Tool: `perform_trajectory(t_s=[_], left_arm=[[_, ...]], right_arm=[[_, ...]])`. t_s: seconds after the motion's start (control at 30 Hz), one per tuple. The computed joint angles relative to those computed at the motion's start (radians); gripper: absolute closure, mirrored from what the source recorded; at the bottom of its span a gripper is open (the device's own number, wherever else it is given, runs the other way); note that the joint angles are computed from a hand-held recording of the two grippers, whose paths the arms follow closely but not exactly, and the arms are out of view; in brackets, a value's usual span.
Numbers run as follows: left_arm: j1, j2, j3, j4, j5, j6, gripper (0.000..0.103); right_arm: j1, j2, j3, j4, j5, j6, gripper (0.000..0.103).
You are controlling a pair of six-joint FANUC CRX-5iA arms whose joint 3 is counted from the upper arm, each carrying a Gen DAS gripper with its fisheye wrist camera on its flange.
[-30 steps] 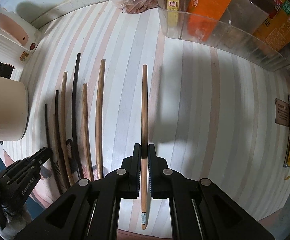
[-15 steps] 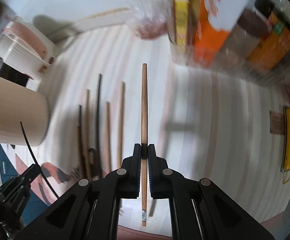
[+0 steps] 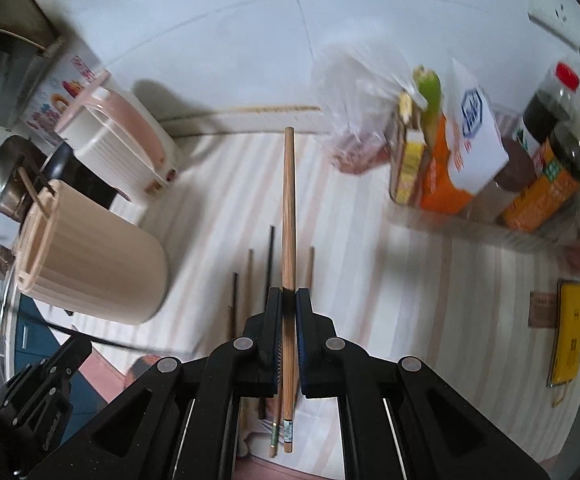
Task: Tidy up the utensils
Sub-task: 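Lift the chopsticks with both tools and carry them toward the beige holder, then release the dark chopstick into the holder by opening the left tool, then grasp and lift a dark chopstick with the left tool while the right tool holds its chopstick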
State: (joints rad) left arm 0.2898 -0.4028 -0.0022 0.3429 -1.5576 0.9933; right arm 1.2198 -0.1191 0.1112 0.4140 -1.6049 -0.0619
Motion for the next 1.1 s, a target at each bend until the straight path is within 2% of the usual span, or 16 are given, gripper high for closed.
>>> perform_trajectory(t_s=[0.3, 0.43, 0.5, 0.57, 0.63, 0.77, 0.93, 1.1], left_arm=[[0.016, 0.021, 0.081, 0.079, 0.044, 0.020, 0.103], [0.051, 0.050, 0.104, 0.126, -0.013, 0.021, 0.103], [0.088, 0.048, 0.070, 0.167, -0.032, 0.022, 0.097], [0.099, 0.052, 0.050, 0.140, -0.062, 0.032, 0.087], [0.108, 0.050, 0.017, 0.098, -0.086, 0.039, 0.061], [0.101, 0.064, -0.054, 0.009, -0.143, 0.050, 0.060], [0.039, 0.116, -0.126, -0.050, -0.183, 0.144, 0.060], [-0.096, 0.183, -0.135, -0.124, -0.132, 0.263, 0.060]], right_arm=[[0.000, 0.021, 0.056, 0.071, 0.024, 0.044, 0.097], [-0.010, 0.018, 0.070, 0.066, 0.042, 0.074, 0.097], [-0.021, 0.011, 0.062, 0.039, 0.054, 0.080, 0.097], [-0.040, -0.003, 0.035, -0.010, 0.070, 0.087, 0.097], [-0.065, -0.021, -0.002, -0.084, 0.094, 0.089, 0.097], [-0.114, -0.059, -0.095, -0.224, 0.134, 0.081, 0.097], [-0.141, -0.085, -0.183, -0.307, 0.144, 0.067, 0.097], [-0.142, -0.104, -0.230, -0.338, 0.142, 0.038, 0.097]])
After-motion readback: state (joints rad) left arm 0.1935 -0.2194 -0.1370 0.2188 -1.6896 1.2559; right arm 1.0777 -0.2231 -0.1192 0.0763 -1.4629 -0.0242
